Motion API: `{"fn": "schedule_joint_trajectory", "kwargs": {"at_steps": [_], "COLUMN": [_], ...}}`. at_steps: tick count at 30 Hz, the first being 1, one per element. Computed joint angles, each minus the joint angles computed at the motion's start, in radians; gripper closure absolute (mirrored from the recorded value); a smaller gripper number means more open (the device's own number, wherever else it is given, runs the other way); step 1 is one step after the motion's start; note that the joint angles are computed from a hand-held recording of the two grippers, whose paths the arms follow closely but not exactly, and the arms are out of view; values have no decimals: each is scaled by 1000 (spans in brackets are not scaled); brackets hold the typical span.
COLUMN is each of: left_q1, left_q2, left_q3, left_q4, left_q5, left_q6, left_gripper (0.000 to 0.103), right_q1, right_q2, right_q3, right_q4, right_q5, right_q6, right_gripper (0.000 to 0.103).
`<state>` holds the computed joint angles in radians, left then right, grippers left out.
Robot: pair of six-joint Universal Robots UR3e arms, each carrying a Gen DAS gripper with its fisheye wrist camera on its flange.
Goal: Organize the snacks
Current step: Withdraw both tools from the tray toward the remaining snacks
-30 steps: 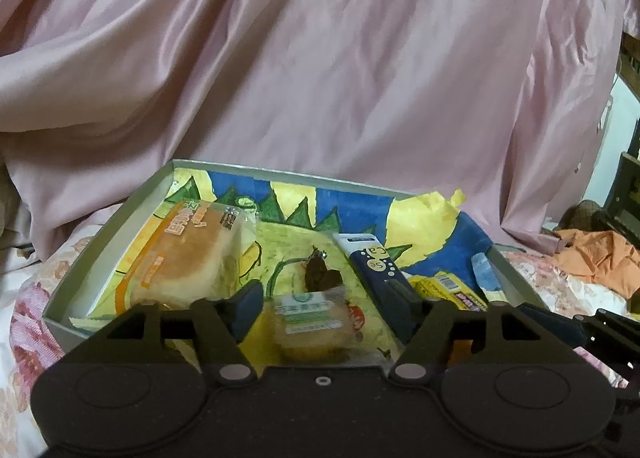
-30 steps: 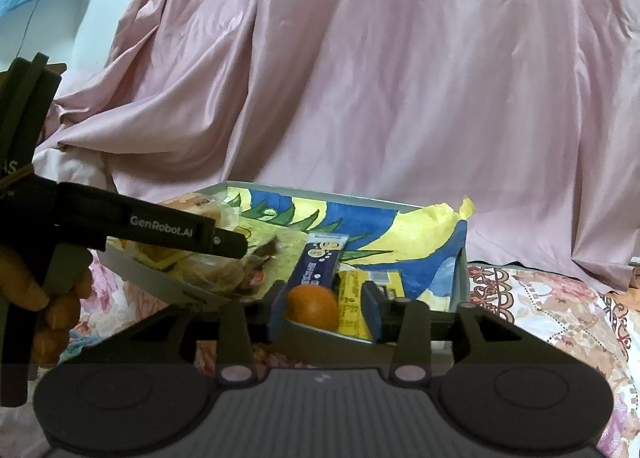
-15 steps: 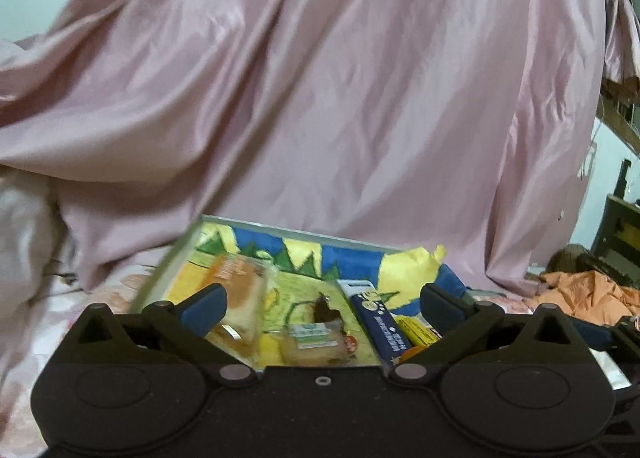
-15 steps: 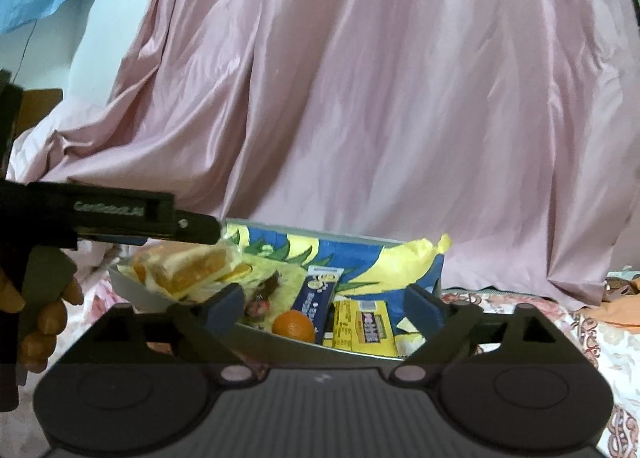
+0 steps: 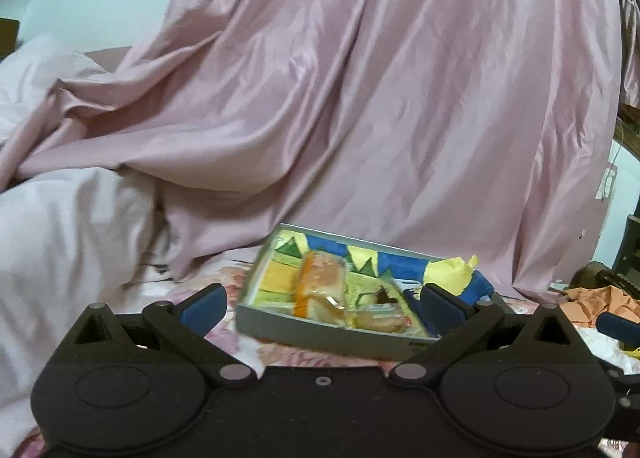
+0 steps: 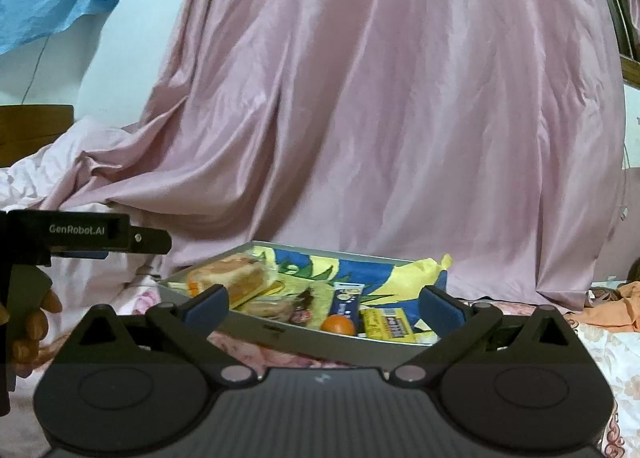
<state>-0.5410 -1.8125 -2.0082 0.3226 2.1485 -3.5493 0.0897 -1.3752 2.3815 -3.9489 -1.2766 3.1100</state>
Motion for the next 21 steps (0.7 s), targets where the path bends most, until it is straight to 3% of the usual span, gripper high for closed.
{"fn": "schedule_joint_trajectory", "kwargs": {"at_steps": [6,13,16,21], "left_q1": [-49,-104,-127,-172], "left_q2": [96,219,276,391], "left_q3": [-155,-320,-390,-471], "left_q4": [46,10,-26,-206], "left_q5": [76,148,169,195], "left_q6": [-28,-94,-139,-236], "left_gripper": [1,1,1,1], "right_q1": [51,139,188,276], "right_q2": [-74,-133,-140,-131], "right_q3": [71,128,152,174], "right_q4": [-4,14,9,27], "right_q5": [-34,-106,-141,-196], "right_q6": [5,7,1,-3], "right_gripper": [0,0,0,0]}}
